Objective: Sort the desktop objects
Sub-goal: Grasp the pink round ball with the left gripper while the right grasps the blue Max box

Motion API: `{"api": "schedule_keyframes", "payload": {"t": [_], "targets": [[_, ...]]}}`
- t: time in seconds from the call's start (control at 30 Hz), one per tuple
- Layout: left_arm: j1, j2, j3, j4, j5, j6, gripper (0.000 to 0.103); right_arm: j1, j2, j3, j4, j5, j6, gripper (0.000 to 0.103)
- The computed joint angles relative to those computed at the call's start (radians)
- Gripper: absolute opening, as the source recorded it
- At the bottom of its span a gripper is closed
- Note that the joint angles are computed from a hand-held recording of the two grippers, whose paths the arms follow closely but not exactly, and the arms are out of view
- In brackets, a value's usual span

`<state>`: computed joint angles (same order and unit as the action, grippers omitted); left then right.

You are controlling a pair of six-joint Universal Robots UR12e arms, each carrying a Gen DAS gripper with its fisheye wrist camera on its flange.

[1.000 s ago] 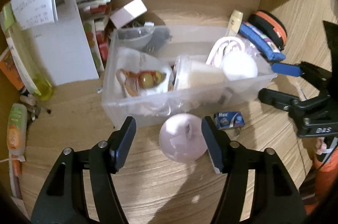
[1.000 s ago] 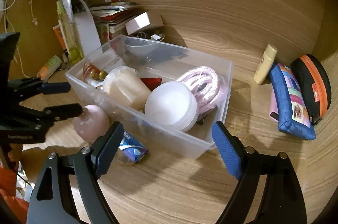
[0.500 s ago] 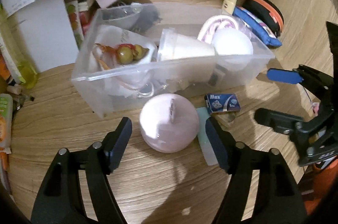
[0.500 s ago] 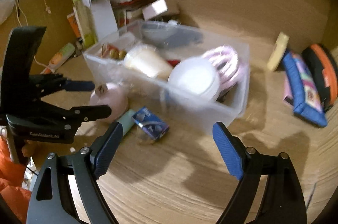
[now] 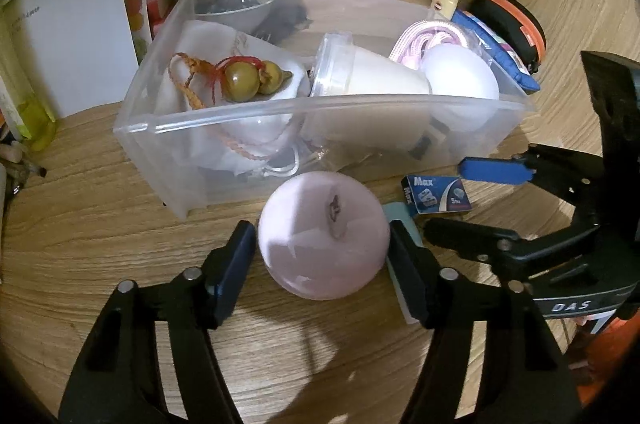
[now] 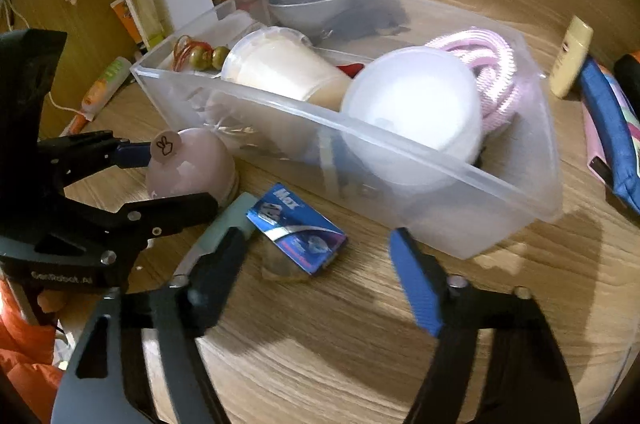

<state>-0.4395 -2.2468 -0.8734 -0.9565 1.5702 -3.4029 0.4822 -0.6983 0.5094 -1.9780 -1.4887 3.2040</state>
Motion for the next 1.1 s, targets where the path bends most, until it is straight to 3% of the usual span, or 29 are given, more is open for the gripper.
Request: {"api": "schedule_keyframes", "payload": {"t": [0.2,0.27,0.33,0.47,0.7,0.87,1.1], "targets": [[0.002,0.0,-0.002,0.002,0.007,-0.006,0.064,0.0,0.024,-0.044,0.027,0.017,0.009,0.059],[0.0,0.001,-0.004,0.004,0.017,-0.007,0.064,0.003,0.026,-0.048,0.025,0.011,0.003,0.052],[0.0,0.005,-0.013,0.016,0.019,-0.012,0.064,0.005,0.029,-0.053,0.027,0.008,-0.005,0.039],[0.004,0.02,-0.043,0.064,0.019,-0.028,0.064,0.006,0.022,-0.04,0.02,0.014,-0.013,0.034],[0.014,0.043,-0.077,0.127,-0.019,-0.06,0.064,0.005,-0.036,0.067,-0.093,0.018,-0.019,0.024],[0.011,0.051,-0.078,0.152,-0.012,-0.067,0.064,0.003,-0.068,0.118,-0.154,0.019,-0.025,0.024],[-0.004,0.063,-0.073,0.192,0.059,-0.042,0.064,-0.006,-0.105,0.18,-0.238,0.052,-0.013,0.024]]}}
